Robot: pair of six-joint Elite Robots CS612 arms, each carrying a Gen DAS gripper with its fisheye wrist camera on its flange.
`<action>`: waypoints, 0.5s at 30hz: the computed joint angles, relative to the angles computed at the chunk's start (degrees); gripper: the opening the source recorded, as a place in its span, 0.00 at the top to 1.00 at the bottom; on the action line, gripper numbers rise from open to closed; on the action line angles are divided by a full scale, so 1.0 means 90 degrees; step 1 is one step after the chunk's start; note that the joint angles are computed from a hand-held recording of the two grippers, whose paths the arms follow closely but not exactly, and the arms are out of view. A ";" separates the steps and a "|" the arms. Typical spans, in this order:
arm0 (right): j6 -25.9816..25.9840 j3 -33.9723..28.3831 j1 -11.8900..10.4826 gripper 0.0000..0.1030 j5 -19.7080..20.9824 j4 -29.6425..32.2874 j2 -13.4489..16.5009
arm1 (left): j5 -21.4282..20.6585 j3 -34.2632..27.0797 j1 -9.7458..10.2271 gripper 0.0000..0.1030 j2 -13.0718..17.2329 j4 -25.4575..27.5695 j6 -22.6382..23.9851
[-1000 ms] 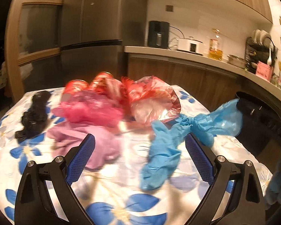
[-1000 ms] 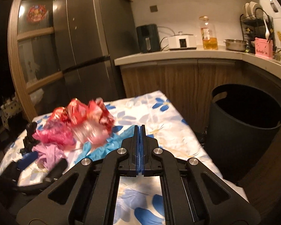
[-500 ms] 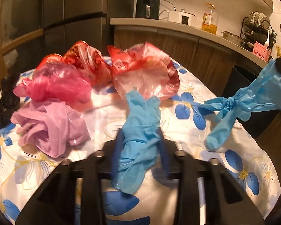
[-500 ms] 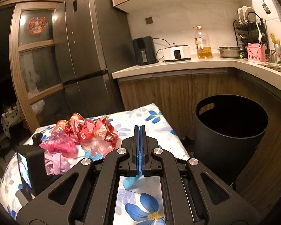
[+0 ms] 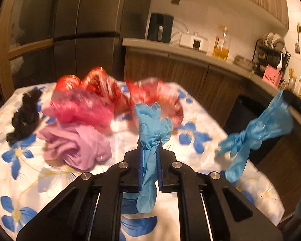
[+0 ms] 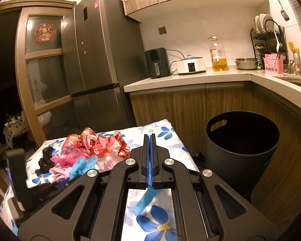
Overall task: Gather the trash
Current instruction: 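Grasp a blue glove with the left tool while the right tool grasps another blue glove, then carry both blue gloves over the black bin and open both tools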
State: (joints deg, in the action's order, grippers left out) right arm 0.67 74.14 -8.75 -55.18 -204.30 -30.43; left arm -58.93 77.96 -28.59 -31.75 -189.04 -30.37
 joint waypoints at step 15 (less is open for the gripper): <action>0.0040 0.0093 -0.0195 0.99 0.0281 -0.0353 -0.0128 | -0.0020 -0.0439 -0.0202 0.90 0.0016 -0.0557 0.0823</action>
